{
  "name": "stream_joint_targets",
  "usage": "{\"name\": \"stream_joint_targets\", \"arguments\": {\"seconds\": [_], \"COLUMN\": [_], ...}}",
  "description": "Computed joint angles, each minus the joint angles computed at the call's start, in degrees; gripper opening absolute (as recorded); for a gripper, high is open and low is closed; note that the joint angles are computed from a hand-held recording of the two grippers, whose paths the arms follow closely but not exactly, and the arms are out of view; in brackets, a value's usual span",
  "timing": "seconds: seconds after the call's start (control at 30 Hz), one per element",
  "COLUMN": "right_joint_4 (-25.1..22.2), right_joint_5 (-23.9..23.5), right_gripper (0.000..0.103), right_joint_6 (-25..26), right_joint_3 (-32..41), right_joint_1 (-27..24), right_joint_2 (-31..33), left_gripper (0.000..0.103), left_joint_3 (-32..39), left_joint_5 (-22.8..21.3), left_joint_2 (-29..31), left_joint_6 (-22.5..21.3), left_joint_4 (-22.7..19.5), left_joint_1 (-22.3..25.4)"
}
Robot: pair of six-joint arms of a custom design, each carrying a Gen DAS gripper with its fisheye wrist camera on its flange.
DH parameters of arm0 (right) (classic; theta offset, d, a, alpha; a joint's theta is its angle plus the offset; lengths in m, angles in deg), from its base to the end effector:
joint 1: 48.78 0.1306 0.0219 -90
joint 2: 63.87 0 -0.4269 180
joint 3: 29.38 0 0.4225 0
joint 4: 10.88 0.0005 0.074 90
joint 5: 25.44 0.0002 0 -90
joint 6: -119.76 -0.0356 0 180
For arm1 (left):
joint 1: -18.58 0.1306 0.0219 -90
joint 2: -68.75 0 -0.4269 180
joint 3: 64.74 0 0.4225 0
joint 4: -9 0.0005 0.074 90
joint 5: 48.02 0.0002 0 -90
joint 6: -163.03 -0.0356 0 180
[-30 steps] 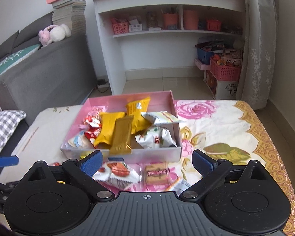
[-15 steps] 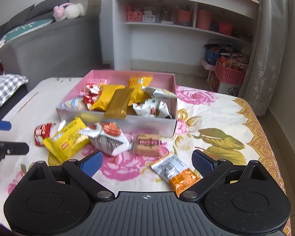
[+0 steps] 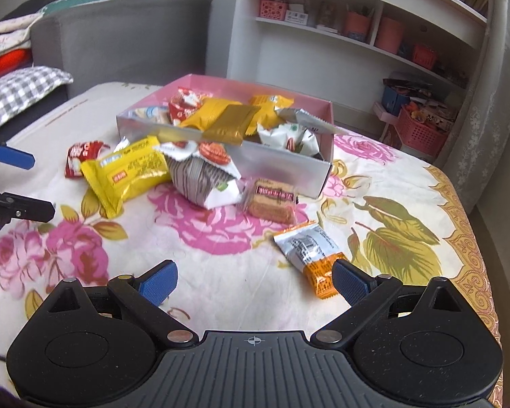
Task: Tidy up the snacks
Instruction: 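Grasp second red candy bag with left tool while right tool grasps orange-white packet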
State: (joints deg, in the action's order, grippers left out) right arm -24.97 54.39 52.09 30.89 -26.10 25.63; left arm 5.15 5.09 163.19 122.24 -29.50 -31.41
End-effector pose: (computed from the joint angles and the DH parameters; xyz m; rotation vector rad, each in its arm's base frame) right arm 0.4278 0.1850 0.2762 -0.9702 2.1089 0.2095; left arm 0.3281 -0.3585 0.2892 -0.1724 2.3596 0.0795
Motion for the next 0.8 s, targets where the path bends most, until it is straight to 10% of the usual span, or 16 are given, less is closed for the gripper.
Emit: {"name": "stream_joint_targets", "arguments": {"seconds": [0.57,0.8], "right_joint_4": [1.35,0.66], "right_joint_5": [0.13,-3.45], "right_gripper": [0.103,0.103], "right_joint_6": [-5.64,-5.55], "right_joint_3": [3.91,6.51], "right_joint_1": [-4.10,-5.31], "right_joint_2": [6.66,9.24], "left_gripper": [0.100,0.073], "left_joint_3": [-1.49,-0.01], "left_joint_5": [-0.92,1.92], "left_joint_2": [-1.19,-0.10], "left_joint_6": [12.38,18.41], "left_joint_4": [0.85,1.35], "left_joint_1": [3.86,6.10]}}
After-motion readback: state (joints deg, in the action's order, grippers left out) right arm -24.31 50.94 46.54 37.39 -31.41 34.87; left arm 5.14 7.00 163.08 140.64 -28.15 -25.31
